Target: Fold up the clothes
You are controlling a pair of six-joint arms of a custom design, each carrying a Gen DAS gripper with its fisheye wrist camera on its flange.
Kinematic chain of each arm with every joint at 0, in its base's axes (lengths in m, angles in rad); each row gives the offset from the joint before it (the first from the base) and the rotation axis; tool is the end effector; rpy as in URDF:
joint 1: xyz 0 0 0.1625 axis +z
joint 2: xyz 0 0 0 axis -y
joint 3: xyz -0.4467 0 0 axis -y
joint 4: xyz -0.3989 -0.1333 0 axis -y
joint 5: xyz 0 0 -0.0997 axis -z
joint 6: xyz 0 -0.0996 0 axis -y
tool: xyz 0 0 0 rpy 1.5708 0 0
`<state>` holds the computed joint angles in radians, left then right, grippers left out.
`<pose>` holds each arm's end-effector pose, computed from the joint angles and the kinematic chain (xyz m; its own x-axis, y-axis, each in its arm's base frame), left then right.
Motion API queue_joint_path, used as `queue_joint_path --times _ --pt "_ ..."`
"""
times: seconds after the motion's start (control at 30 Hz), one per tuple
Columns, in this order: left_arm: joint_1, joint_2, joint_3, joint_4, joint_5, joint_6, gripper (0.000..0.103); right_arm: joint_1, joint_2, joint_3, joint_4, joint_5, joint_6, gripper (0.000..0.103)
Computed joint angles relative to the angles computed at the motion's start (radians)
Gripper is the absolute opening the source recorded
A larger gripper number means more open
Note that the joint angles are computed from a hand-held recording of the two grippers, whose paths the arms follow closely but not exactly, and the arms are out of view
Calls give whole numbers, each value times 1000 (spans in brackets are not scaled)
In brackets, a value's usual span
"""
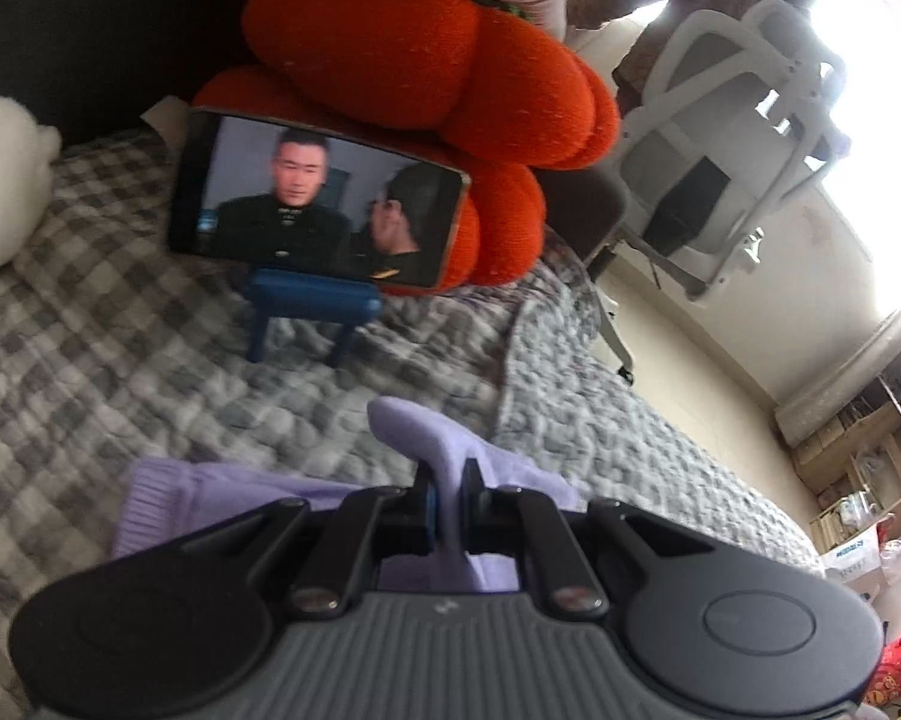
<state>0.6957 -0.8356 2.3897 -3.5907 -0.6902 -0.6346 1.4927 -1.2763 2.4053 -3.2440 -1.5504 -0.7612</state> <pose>-0.1907 -0.4329 0.0831 -0.9493 -0.1247 -0.2886 0.1528 0.6193 -0.7702 0.1008 -0.4463 0.1958 -0.7683 -0.5395 0.3445 -0.6398 0.6641 -0.3869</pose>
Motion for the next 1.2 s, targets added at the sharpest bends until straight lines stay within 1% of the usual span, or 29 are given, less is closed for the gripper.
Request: queue_joint_path --times 0.17,0.33,0.5,0.67,0.9,1.0,1.2 --pt "9 -19 22 -4 19 20 7 2 41 -12 -5 10 13 8" --pt "31 -30 43 -27 19 38 7 0 81 -28 -6 26 54 8" --pt "57 -41 50 -33 8 72 7 -1 122 -45 3 39 110 8" --pt "76 -58 57 4 10 63 7 8 157 -54 -5 28 128 9" --pt "89 -75 70 -26 -5 96 8 1 185 -57 -18 53 167 9" --pt "102 -91 76 -32 -24 111 8 4 198 -55 -32 42 167 9" --pt "99 -97 85 0 8 95 8 10 229 -51 -67 29 161 9"
